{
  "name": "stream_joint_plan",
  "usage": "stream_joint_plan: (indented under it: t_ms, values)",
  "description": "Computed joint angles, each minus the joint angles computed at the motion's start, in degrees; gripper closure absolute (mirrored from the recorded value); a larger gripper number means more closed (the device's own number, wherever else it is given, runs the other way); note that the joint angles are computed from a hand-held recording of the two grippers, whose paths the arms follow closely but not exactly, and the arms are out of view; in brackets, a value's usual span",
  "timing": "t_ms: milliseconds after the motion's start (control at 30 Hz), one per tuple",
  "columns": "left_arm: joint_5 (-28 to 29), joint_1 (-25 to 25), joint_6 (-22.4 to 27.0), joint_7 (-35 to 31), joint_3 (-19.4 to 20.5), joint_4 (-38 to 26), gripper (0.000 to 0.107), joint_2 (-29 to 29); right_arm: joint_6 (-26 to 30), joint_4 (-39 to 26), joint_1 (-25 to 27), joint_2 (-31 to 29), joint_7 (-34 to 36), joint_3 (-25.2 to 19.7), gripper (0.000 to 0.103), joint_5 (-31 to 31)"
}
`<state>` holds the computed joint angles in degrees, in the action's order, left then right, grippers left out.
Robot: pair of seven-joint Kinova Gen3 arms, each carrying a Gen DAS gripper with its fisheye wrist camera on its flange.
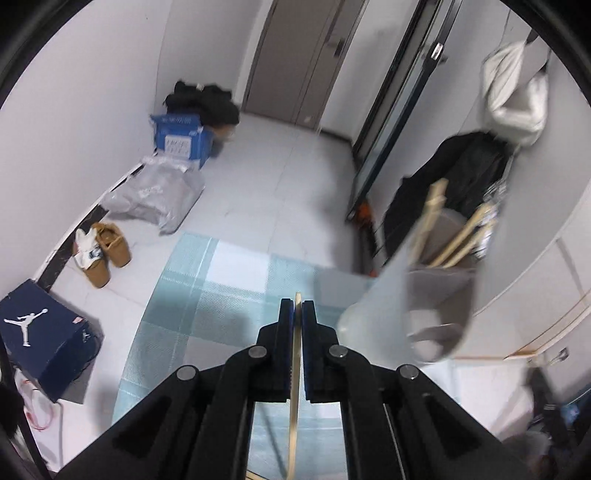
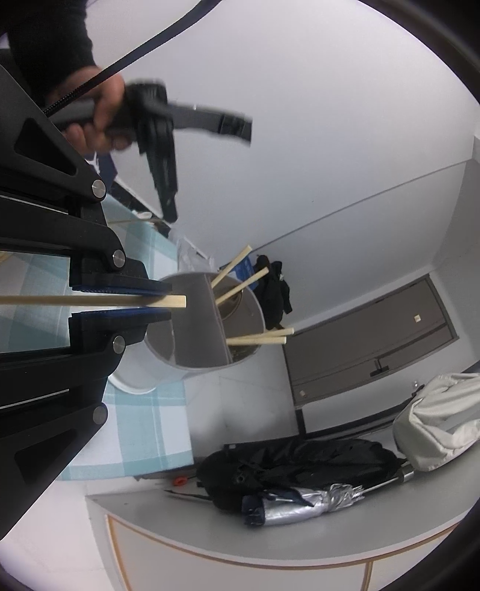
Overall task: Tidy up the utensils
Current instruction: 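Carry both chopsticks over the holder and lower them into it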
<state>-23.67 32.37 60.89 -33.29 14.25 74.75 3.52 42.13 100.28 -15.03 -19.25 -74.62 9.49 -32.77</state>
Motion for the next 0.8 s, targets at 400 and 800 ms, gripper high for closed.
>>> stream_joint_plan:
  t_ms: [400, 800]
  values:
    - [2.1, -1.4, -3.5, -4.5, 1.1, -2.0, 0.107, -2.9, -1.4, -2.6, -0.3, -0.5, -2.9, -0.5, 0.097, 1.6]
    - [-9.7, 1.7, -7.3, 0.4, 2.0, -9.6, 0.107, -0.2, -5.1, -14.8, -1.2, 6.9, 4.8, 3.0, 0.097, -4.5]
